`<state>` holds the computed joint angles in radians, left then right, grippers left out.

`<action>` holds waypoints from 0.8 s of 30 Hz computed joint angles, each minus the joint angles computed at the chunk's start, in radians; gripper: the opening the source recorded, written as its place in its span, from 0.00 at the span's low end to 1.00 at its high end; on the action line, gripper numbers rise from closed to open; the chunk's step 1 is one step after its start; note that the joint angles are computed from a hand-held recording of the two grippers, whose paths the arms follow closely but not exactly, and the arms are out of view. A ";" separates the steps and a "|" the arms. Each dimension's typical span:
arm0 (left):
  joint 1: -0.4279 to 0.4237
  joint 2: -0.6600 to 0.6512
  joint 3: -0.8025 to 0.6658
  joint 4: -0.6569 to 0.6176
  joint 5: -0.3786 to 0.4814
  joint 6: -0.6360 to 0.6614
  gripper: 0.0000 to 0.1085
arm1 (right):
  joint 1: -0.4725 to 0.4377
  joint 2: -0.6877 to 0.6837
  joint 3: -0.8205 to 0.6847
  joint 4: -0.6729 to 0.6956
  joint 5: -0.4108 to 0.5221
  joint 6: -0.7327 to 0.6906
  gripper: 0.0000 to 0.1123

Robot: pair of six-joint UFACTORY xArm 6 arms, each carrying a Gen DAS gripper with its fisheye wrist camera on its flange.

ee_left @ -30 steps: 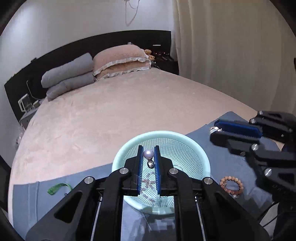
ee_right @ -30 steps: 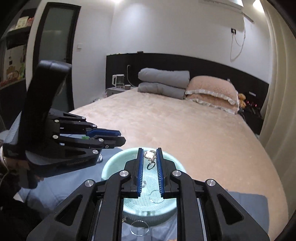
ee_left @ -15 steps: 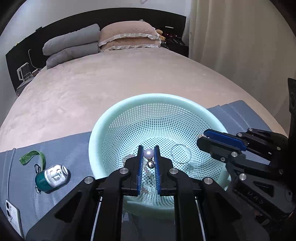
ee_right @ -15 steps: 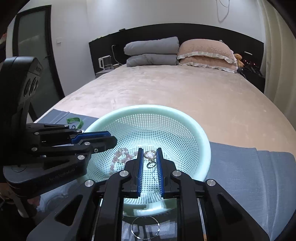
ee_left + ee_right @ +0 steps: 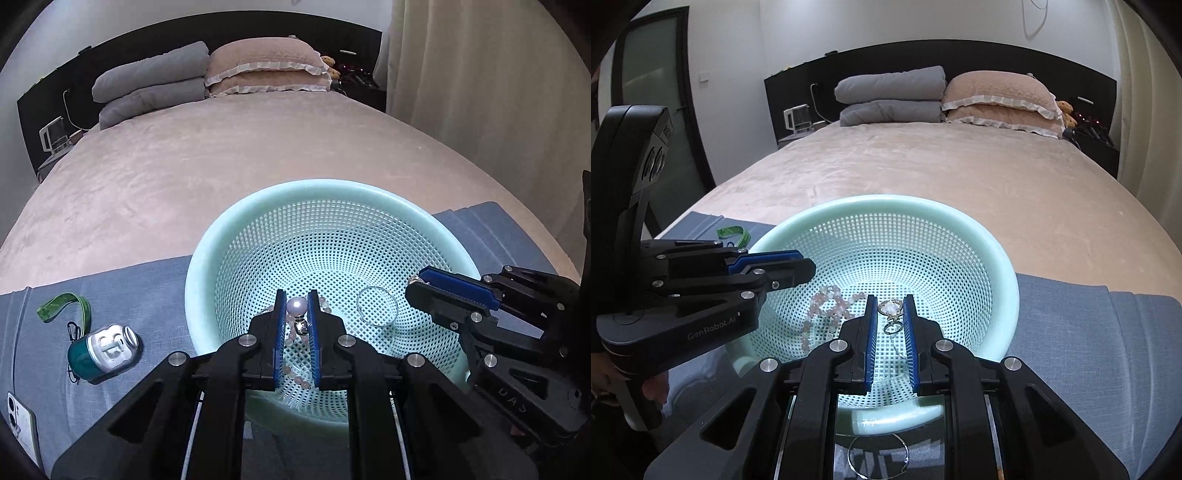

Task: Organize jewelry
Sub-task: 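Open both tools to drop the earrings into the basket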

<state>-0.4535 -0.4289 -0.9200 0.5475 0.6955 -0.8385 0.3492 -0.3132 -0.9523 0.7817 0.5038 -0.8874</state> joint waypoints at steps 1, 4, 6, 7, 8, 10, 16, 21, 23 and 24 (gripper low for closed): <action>0.002 0.003 -0.002 -0.012 0.001 0.009 0.11 | -0.002 0.002 -0.001 -0.001 0.003 0.003 0.12; 0.006 0.017 -0.014 -0.049 0.014 0.032 0.11 | 0.000 0.006 0.000 -0.016 0.001 0.014 0.12; -0.002 0.031 -0.035 -0.042 0.039 0.032 0.11 | 0.001 0.007 0.000 -0.021 0.001 0.018 0.12; -0.004 0.037 -0.042 -0.045 0.047 0.038 0.11 | 0.002 0.009 -0.003 -0.027 0.001 0.024 0.12; -0.006 0.038 -0.044 -0.045 0.051 0.038 0.11 | 0.003 0.009 0.000 -0.030 -0.006 0.025 0.12; -0.007 0.040 -0.043 -0.039 0.052 0.032 0.11 | 0.002 0.008 -0.001 -0.025 -0.006 0.021 0.12; -0.017 0.024 -0.028 0.003 0.065 0.024 0.19 | -0.001 -0.006 0.015 -0.012 -0.015 0.007 0.13; -0.023 -0.011 -0.004 0.039 0.046 -0.005 0.51 | -0.006 -0.028 0.029 -0.027 -0.012 0.027 0.14; -0.024 -0.019 -0.003 0.032 0.054 -0.004 0.57 | -0.010 -0.040 0.036 -0.031 -0.013 0.032 0.21; -0.026 -0.022 -0.002 0.032 0.048 -0.010 0.58 | -0.012 -0.047 0.040 -0.027 -0.012 0.029 0.25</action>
